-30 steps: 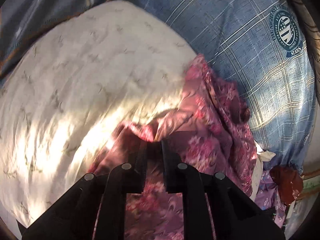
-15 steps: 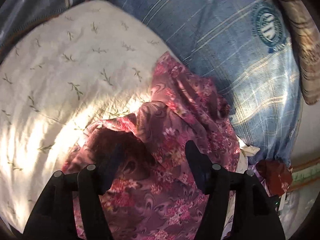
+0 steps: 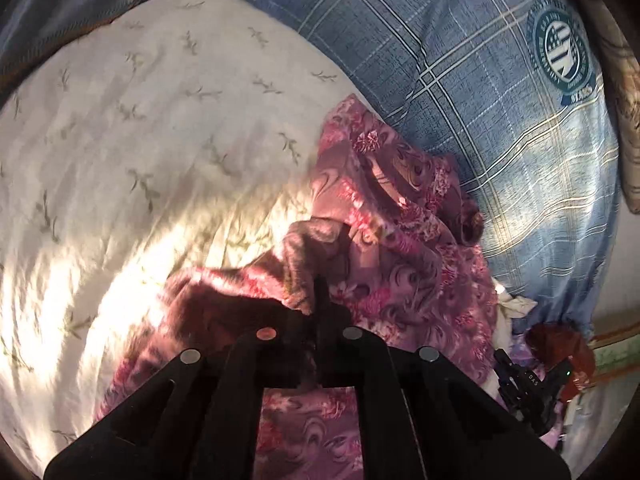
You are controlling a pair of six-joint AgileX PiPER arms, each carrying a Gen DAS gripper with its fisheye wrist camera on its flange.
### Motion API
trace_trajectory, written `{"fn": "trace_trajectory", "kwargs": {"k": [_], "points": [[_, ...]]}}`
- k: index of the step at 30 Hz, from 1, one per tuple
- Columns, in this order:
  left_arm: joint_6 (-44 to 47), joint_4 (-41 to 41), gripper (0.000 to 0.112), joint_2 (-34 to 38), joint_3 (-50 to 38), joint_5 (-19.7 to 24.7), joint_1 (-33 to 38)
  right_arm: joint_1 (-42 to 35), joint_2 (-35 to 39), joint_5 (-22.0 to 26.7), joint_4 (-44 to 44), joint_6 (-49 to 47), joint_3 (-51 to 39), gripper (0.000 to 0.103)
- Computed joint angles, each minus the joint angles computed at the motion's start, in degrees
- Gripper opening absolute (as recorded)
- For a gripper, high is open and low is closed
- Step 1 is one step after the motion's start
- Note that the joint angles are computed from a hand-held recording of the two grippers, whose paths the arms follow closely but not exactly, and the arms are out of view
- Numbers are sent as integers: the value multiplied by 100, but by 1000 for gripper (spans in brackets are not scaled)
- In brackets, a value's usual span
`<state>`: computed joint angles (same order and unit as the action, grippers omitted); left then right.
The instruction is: Fold small clothes
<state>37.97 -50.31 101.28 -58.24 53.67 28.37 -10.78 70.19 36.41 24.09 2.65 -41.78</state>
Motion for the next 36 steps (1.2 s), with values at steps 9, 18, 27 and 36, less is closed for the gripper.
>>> {"fn": "trace_trajectory", "kwargs": {"k": [9,18,27,36], "points": [[523,-611,51,-351,340,316,479,2312,611,-588,1362,-1322,-865,42],[890,-739,51,125,181,912,842,4248,4157,645,-487,-505,-5111,45],[989,-991,2,549,39,493,377,4799,5513,1869,-2389,196,-6855,4],[1619,-1033,2,21,595,183,404,4126,5104,1208,-1181,100,-6475,8]]}}
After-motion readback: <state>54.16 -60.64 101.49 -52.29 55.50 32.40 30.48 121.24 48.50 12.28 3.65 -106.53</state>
